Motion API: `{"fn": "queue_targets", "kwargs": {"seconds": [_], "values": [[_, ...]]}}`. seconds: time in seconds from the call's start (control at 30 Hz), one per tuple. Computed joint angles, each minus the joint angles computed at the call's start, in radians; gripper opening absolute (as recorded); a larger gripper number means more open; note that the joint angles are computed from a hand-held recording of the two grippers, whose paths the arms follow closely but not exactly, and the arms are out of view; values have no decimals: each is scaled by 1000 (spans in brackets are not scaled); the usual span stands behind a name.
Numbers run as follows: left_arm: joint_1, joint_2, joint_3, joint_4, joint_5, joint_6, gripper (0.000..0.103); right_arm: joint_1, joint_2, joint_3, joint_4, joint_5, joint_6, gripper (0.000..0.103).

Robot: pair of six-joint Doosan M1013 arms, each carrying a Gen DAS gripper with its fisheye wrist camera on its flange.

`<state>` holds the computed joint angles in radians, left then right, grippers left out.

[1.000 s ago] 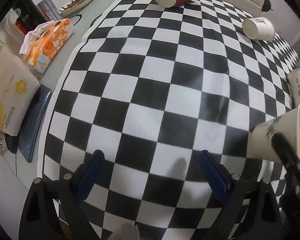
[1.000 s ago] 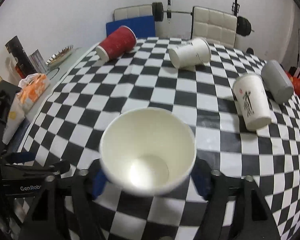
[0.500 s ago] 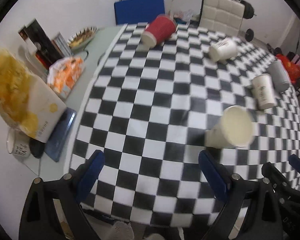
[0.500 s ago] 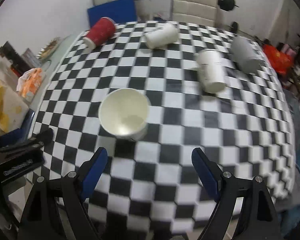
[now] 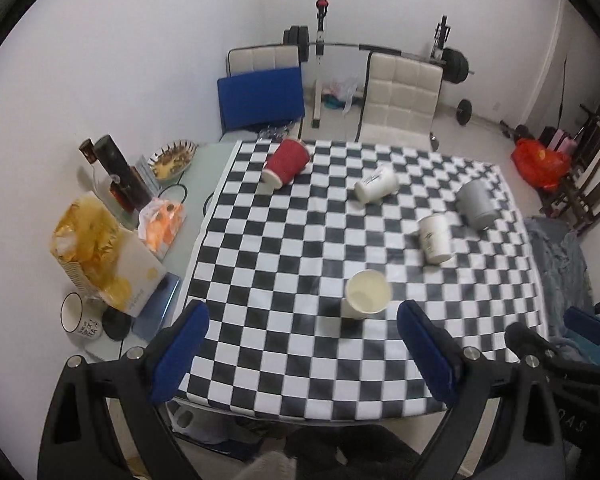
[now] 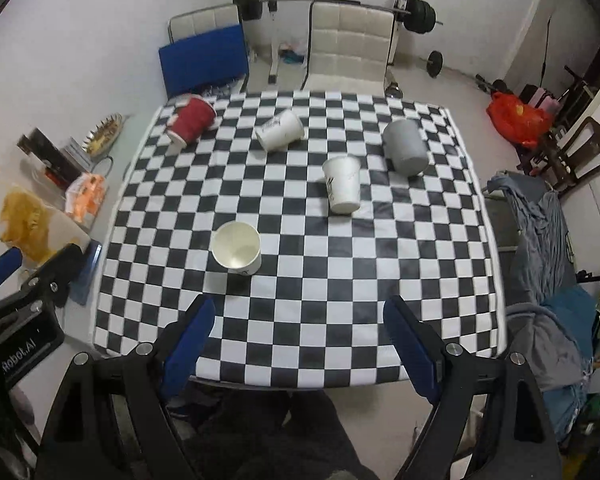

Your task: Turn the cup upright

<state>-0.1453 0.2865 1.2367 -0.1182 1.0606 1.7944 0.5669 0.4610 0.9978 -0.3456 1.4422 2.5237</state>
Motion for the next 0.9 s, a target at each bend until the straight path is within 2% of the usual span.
{"fn": "queue_targets", "kwargs": {"seconds": [0.13, 0.5, 0.9], "values": [[3, -22, -14, -32, 19, -7, 96, 15, -19, -34, -52, 31, 0, 88], [-6, -51, -42, -15, 18, -44, 96, 43, -40, -106, -124, 88, -25, 88], [-7, -65, -50, -6, 32, -65, 96, 59, -55, -119, -159, 86, -34, 88]]}}
